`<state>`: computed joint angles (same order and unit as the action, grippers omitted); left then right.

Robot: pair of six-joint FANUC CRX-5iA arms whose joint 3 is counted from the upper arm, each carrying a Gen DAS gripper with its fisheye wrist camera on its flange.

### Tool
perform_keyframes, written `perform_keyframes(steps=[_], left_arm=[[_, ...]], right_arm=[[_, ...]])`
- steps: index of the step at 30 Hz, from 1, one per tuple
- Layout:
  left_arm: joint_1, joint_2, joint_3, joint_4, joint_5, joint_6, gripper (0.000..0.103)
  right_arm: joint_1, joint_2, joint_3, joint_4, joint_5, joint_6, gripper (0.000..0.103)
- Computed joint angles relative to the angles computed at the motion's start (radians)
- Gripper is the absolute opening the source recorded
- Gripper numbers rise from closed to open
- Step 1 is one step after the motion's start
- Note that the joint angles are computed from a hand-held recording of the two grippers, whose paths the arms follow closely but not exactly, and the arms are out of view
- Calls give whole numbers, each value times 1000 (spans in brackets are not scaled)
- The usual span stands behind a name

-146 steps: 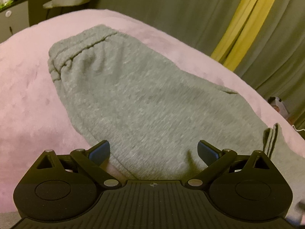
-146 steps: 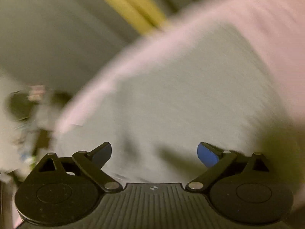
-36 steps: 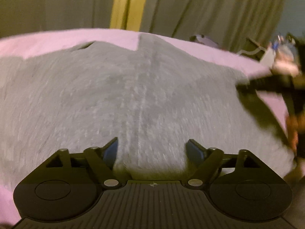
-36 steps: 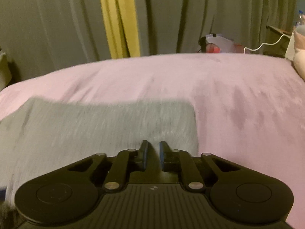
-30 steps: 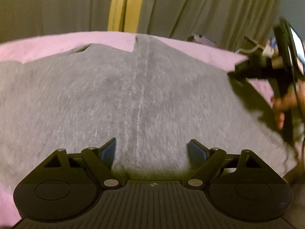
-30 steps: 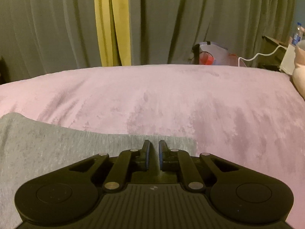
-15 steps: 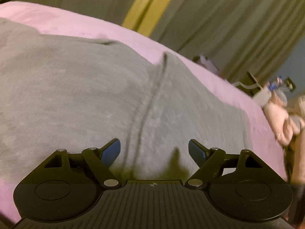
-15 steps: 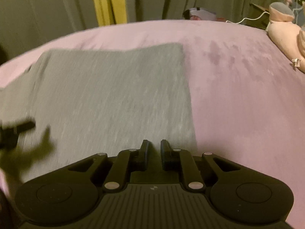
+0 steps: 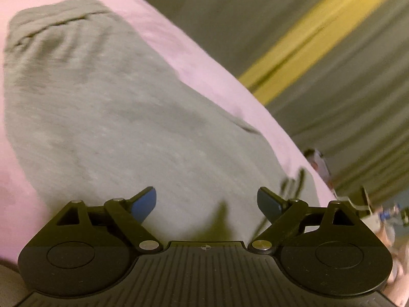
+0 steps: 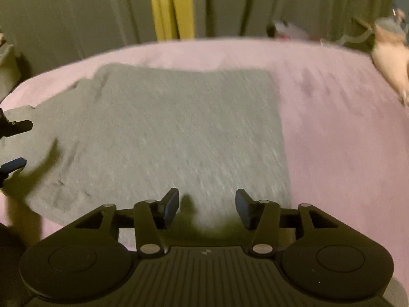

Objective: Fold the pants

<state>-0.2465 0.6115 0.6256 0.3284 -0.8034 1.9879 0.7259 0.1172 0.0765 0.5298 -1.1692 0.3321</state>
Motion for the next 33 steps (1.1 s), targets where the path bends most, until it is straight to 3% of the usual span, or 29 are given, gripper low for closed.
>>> perform_keyframes(steps=[1,3,5,7,12,16,22,24,27,31,33], left_arm=[[8,8,30,-26,-34,27,92],[21,23,93,-76,-105,56,92],[37,22,140,-144,-165,73,92],[51,9,163,-224,-198,102,94],[117,-63,55,-342,-156,220,95],[180,-91,-98,-158,-51,153,95],[207,-102,-195,-11,84,14,96],[221,-116,-273,89,169,-38,95],[243,-151,-413,316,293,-224,91],[250,-103,-352,294,266,-216,71],[254,-89,-338,296,253,-228,69]], right_arm=[[0,16,3,-4,-5,36,66],[-11,72,61,-60,-62,126,71],[-9,76,60,-37,-45,116,88],[-18,68,53,-58,-14,111,97],[-29,72,56,-63,-1,115,99],[-14,109,79,-8,-14,130,99],[-34,110,58,-15,43,109,99],[-37,103,48,-12,56,103,99],[-35,105,46,0,54,98,99],[-23,108,45,16,48,72,99],[-20,98,31,20,52,63,99]])
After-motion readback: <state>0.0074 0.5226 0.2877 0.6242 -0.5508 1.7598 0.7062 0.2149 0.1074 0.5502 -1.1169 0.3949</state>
